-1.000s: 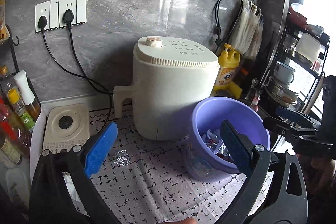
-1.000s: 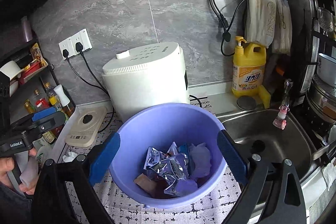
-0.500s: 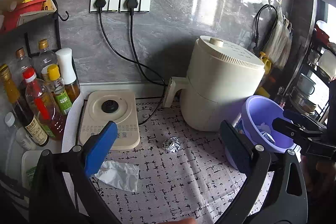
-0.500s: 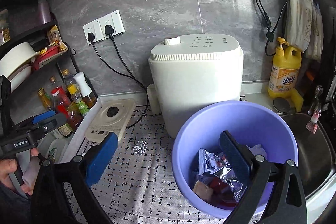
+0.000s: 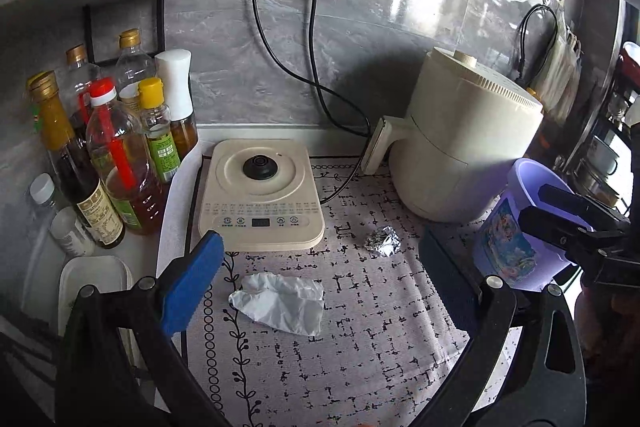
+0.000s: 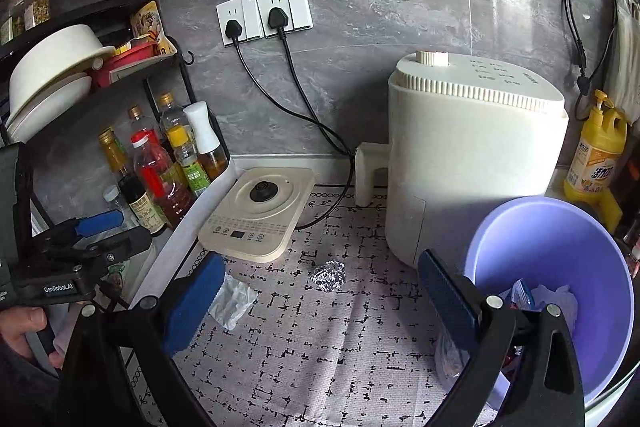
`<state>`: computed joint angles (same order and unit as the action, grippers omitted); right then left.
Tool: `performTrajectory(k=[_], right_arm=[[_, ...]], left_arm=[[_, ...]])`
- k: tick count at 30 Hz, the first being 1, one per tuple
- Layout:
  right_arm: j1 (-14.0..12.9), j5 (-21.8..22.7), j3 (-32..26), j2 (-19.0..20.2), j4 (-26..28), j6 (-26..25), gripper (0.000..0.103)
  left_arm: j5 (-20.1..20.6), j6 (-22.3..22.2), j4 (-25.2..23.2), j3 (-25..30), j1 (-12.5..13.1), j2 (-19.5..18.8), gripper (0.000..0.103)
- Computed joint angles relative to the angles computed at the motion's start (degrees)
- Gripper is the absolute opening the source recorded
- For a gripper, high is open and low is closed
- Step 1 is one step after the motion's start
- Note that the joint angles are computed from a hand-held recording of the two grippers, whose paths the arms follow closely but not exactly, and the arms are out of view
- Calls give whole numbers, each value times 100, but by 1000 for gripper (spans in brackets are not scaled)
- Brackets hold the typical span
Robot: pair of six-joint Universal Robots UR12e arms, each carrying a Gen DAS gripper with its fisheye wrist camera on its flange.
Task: Collect trash
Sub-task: 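Open both tools and return them toward the last tissue and foil ball, then grasp the white tissue with the left tool while the right tool grasps the foil ball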
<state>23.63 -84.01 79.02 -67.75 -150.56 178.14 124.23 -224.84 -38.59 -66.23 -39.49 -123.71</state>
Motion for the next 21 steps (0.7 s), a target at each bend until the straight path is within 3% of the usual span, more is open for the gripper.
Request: performTrajectory(k=[6,12,21], right_arm=[[99,-9,-94,129,353,-204,83],[164,20,-198,311,680,-218,72],[229,-147,-566,686,990,-519,73]], left_arm=[[-236,-76,186,-308,63,64,97],[-669,-22,-57,-426,204,23,97],[-1099,-20,-245,-528,386,-135,97]])
